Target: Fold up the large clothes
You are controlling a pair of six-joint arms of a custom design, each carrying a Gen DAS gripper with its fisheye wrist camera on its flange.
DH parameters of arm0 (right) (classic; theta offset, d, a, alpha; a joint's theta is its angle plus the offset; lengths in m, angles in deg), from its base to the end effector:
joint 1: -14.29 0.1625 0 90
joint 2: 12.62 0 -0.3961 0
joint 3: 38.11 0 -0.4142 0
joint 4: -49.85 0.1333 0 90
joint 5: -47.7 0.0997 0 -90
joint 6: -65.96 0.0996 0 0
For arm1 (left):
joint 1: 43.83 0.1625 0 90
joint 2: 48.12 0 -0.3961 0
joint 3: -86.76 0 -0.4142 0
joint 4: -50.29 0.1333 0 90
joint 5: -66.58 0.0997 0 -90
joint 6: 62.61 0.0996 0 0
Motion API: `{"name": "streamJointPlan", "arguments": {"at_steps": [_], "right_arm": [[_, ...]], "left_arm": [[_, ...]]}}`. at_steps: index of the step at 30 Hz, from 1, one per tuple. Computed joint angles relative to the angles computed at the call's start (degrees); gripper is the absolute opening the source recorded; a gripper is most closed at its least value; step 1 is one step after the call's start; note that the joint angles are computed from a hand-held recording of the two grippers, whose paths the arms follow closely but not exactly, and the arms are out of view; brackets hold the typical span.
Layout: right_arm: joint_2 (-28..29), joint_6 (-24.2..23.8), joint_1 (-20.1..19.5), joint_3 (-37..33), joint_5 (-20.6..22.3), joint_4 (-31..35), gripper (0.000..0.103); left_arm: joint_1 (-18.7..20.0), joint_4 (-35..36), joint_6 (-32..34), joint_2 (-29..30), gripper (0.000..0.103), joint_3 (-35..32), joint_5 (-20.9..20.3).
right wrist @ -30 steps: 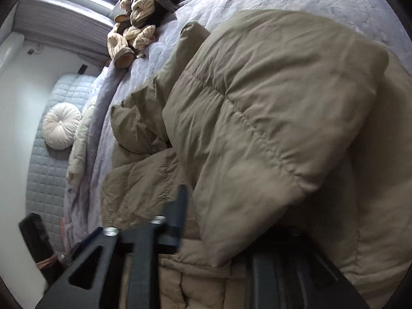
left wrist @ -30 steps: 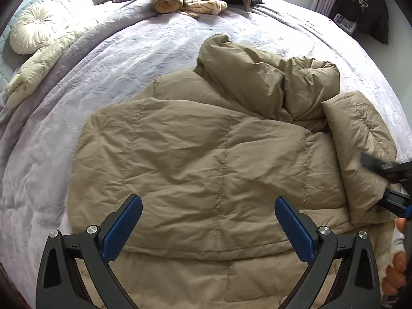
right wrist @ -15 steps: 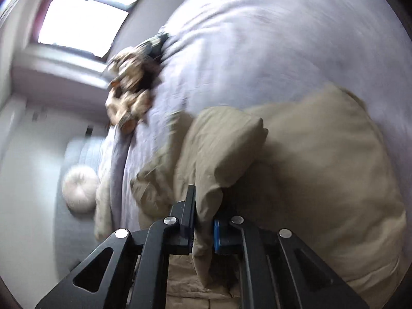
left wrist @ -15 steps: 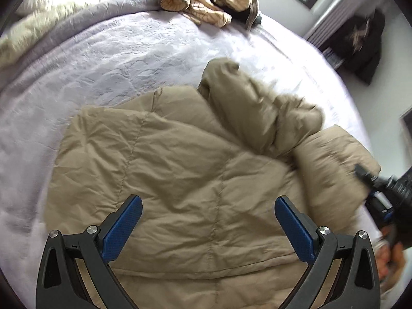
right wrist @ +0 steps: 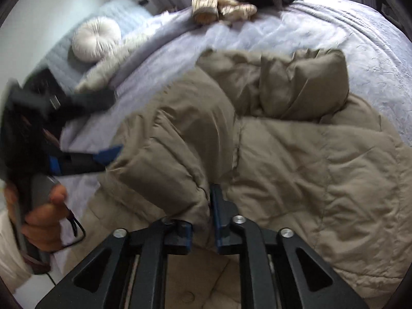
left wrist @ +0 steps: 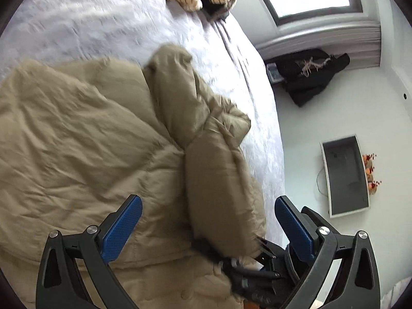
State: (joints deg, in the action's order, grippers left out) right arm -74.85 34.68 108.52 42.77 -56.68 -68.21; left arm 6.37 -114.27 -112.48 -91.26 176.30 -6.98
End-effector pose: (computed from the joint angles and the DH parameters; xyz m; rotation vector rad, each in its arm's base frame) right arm 0.1592 -0.6812 0.3016 0.8428 -2.7292 0.1443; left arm -0.3289 -0.6470 0.0962 0.3575 -2.8657 0.8073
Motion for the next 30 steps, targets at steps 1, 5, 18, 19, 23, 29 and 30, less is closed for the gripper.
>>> {"name": "streamJointPlan", "arguments": {"at_steps": [1, 5, 18, 19, 23, 29, 30], "right_arm": [[-0.3, 0.1, 0.1, 0.4, -1.8, 0.5, 0.051], [-3.2, 2.4, -0.8, 1.4, -2.4, 2.0, 0.07], [-13.4, 24.7, -13.6, -1.2, 5.7, 9.1, 0.07], [-13.9, 26.5, -14.8, -1.0, 7.2, 7.8, 0.07], [-13.0, 31.0, -16.9, -1.5, 8.9, 3.0, 0.017], [-10.5, 33.2, -16.4, -2.7, 5.0, 1.5, 0.011], [-10.5, 33.2, -16.3, -2.5, 5.2, 1.4, 0.011]], "left_arm": [[0.1, 2.0, 0.0, 0.8, 0.103, -1.1, -0.4], [0.3, 7.6, -0.3, 3.2, 0.103, -4.7, -0.8], [-2.8, 14.0, 0.7, 1.2, 0.012, -3.0, 8.8], [-2.9, 16.4, 0.1, 1.1, 0.012, -3.1, 9.5], [-2.8, 21.2, 0.4, 1.5, 0.013, -3.5, 11.3], [-3.9, 26.4, -1.9, -2.1, 0.018, -1.5, 15.4], [-4.0, 27.5, -2.3, -3.1, 0.018, -0.8, 16.5]]}}
